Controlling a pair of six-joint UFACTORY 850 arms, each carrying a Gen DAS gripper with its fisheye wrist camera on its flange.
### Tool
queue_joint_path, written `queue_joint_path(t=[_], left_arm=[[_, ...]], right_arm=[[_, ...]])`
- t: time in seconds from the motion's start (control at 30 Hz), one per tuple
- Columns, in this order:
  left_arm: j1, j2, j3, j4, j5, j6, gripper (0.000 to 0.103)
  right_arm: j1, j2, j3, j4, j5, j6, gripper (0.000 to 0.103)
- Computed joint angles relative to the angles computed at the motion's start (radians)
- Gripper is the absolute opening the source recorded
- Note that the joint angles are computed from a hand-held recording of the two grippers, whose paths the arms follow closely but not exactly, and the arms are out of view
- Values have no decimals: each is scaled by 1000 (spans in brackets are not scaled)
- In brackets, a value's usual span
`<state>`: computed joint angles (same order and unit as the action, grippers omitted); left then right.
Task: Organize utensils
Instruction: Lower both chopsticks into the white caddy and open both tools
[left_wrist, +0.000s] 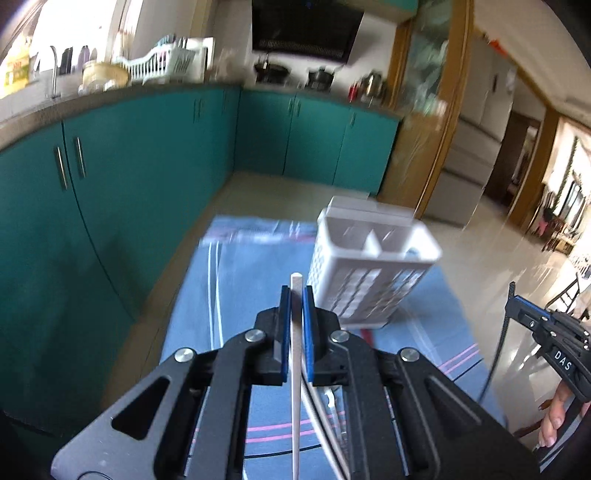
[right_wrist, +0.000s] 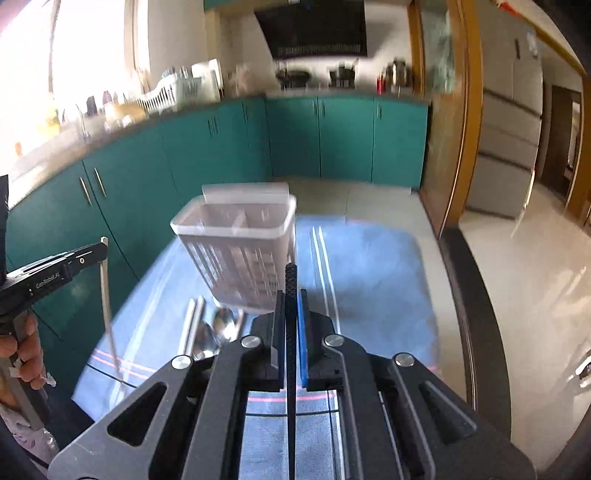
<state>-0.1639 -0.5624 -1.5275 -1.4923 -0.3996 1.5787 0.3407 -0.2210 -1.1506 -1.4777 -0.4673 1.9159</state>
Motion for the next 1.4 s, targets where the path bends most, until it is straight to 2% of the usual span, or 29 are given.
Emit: queue_joint_path(t=[0.13, 0.27, 0.33, 0.43, 0.6, 0.67, 0.83, 1.03, 1.27, 1.4], left_arm=[[10, 80, 58, -175, -53, 153, 6], [22, 129, 68, -318, -108, 251, 6], [26, 149, 68, -409, -136, 307, 6], [31, 163, 48, -461, -168, 307, 6], [18, 151, 0, -585, -156, 349, 6], [13, 124, -55, -570, -136, 302, 6], [-25, 38, -193, -557, -53, 274, 6], [-62, -77, -347, -560, 30, 277, 6], [-68, -174, -398, -347, 67, 69, 6], [-64, -173, -363, -329, 72, 70, 6]], right_arm=[[20, 94, 52, -122, -49, 100, 7], [25, 115, 39, -249, -112, 190, 7], [24, 111, 20, -345, -151, 253, 7], [11, 90, -37, -421, -179, 282, 7], [3, 17, -151, -500, -245, 295, 7], [0, -14, -194, -483, -244, 258, 7], [-31, -102, -304, -457, -167, 229, 7], [-62, -169, -365, -439, -134, 223, 7], [-81, -211, -349, -408, -98, 223, 7], [-81, -209, -311, -389, -106, 237, 9]])
